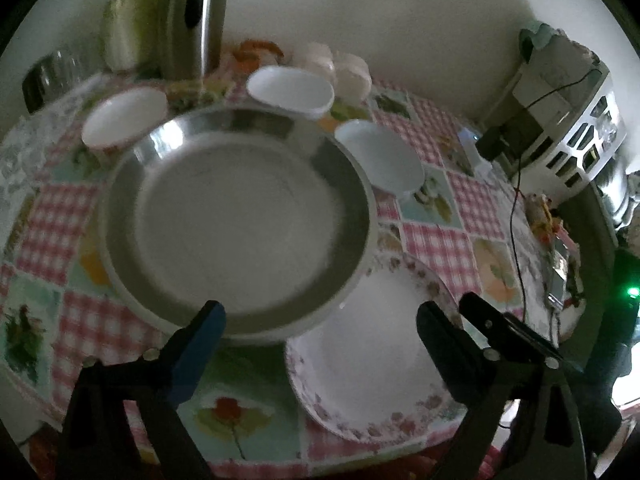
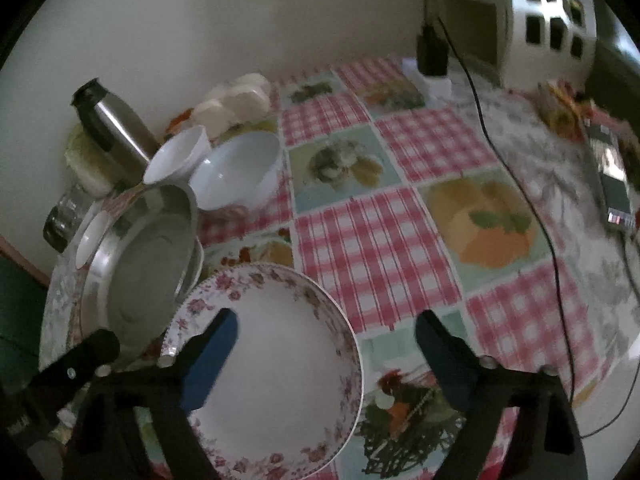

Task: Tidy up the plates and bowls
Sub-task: 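Close the right tool on the rim of the floral-rimmed plate, then lift the floral plate with the right tool and carry it over the basin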

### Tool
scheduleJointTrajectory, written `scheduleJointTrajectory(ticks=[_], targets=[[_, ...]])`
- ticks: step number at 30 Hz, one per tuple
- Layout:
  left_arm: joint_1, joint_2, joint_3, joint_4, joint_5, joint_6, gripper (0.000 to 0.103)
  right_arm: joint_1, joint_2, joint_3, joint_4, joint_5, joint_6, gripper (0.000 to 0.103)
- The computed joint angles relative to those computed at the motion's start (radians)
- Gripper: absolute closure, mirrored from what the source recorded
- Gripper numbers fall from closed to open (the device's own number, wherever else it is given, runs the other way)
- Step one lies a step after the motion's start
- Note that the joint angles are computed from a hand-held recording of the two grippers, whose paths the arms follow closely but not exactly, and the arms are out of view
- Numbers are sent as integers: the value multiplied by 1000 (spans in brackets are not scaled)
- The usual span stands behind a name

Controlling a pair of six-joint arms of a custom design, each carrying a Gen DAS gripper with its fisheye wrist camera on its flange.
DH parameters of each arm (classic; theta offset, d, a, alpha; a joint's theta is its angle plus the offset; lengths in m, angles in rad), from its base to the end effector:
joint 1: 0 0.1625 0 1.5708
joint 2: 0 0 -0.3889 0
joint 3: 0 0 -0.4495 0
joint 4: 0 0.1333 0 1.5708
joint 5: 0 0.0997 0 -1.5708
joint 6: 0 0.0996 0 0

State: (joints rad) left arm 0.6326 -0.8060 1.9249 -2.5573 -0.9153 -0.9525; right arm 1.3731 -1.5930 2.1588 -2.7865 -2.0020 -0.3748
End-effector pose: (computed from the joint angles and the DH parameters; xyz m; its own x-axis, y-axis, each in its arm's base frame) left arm -0.3321 -0.4840 -0.0527 -0.8855 -0.0794 -0.4578 0.1343 0.8995 -0.4158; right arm -0.0093 -0.5131 0.2986 -0.8399 0.1110 0.5312 -0.1624 0.8826 -0.4413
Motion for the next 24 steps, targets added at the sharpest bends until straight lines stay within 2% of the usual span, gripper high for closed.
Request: scheduleJointTrajectory(ticks=[4, 6, 8, 10, 14, 17, 19, 24], targets=[[12, 4, -9, 40, -44, -32, 15, -18, 11, -21, 92, -4, 48, 27], [7, 2, -7, 47, -39, -34, 15, -25, 16, -29, 128, -5, 63, 33], [3, -6, 3, 39, -45, -48, 17, -28, 20, -34, 148, -6, 72, 42], [2, -17, 20, 9, -56, -51, 25, -31, 22, -36, 154, -11, 77, 53], [-6, -21, 25, 9, -56, -47, 25, -35, 32, -45, 180, -28, 97, 66], [1, -11, 12, 34, -85, -53, 27, -36, 46, -57, 200, -44, 107, 67], [7, -8, 9, 40, -108, -52, 32, -36, 52, -63, 212, -51, 112, 73], [28, 5, -9, 83, -157, -71, 36, -42, 61, -77, 246, -53, 131, 78]])
